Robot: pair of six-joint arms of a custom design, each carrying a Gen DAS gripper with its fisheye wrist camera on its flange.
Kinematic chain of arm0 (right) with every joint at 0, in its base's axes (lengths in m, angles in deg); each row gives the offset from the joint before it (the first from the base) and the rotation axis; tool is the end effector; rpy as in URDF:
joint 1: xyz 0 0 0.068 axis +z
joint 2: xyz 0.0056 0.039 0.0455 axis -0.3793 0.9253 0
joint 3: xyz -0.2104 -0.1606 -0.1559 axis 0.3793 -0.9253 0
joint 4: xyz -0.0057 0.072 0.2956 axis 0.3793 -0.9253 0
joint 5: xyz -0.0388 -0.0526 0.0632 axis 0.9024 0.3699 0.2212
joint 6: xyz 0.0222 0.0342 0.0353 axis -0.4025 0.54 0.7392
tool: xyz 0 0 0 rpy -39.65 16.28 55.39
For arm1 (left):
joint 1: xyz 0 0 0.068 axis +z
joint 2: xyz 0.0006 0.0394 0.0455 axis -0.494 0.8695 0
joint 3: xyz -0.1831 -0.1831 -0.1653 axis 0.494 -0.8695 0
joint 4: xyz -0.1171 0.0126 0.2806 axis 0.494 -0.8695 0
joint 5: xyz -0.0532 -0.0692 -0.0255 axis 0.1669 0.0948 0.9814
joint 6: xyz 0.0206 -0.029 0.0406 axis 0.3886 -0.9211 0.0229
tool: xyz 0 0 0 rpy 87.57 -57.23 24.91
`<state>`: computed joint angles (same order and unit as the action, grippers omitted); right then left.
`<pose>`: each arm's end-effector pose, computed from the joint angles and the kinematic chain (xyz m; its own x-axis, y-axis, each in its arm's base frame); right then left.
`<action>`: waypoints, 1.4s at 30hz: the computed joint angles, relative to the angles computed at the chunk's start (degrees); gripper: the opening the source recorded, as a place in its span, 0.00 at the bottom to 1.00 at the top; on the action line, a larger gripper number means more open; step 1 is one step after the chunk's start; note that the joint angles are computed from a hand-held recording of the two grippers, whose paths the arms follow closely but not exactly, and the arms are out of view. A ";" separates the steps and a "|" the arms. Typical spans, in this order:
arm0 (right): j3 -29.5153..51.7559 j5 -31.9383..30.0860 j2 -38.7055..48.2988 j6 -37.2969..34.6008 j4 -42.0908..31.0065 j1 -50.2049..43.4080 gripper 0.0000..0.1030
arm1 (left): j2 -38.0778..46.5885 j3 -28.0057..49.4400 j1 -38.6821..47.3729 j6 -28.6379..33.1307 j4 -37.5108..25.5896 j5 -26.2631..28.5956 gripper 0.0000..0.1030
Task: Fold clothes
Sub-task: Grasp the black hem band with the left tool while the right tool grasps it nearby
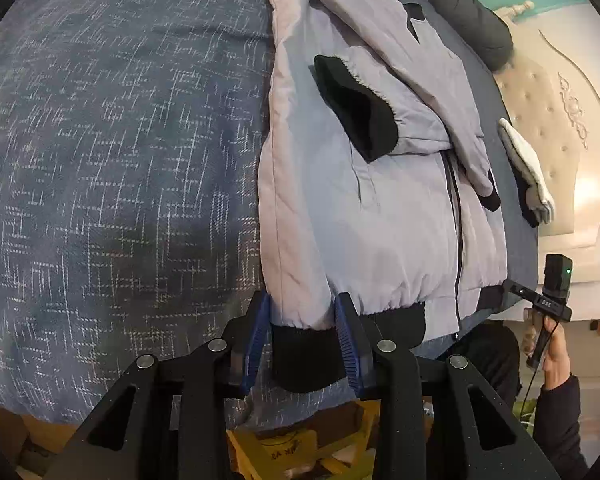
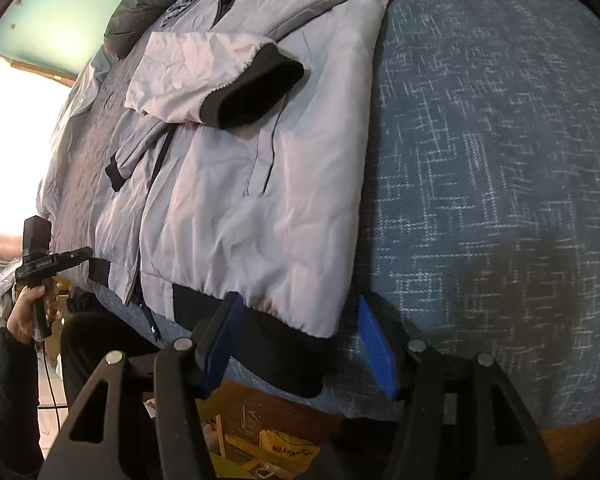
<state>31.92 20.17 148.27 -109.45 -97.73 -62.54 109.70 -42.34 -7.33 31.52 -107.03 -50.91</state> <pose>0.2916 -0.2305 0.1296 -0.9328 -0.3284 -0.1484 -0.3588 0.8088 0.4658 0.1591 0.0448 0.0970 -0.9665 -0.2409 -0.0881 -0.1602 0.8353 -0.5260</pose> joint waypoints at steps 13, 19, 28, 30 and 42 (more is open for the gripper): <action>-0.43 -0.62 0.69 -0.43 -1.38 1.24 0.58 | 1.96 -1.19 1.33 3.06 0.20 1.36 0.38; -1.17 -0.92 0.31 0.76 -0.68 2.38 0.58 | 1.27 -1.97 -3.13 -1.72 3.65 2.21 0.38; -0.19 -1.83 1.99 1.64 -2.44 2.23 0.58 | 1.20 -1.93 -3.83 -2.37 3.95 4.69 0.37; -0.39 -1.32 1.89 1.46 -2.55 2.39 0.58 | 3.17 -1.70 -3.14 -1.84 4.39 4.35 0.37; -1.40 -1.72 0.64 -0.43 -2.33 2.40 0.41 | 4.65 -2.49 -1.80 0.52 5.04 3.91 0.34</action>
<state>30.53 18.45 148.91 -109.89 -100.06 -60.14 114.35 -44.83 -9.12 32.04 -101.99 -47.01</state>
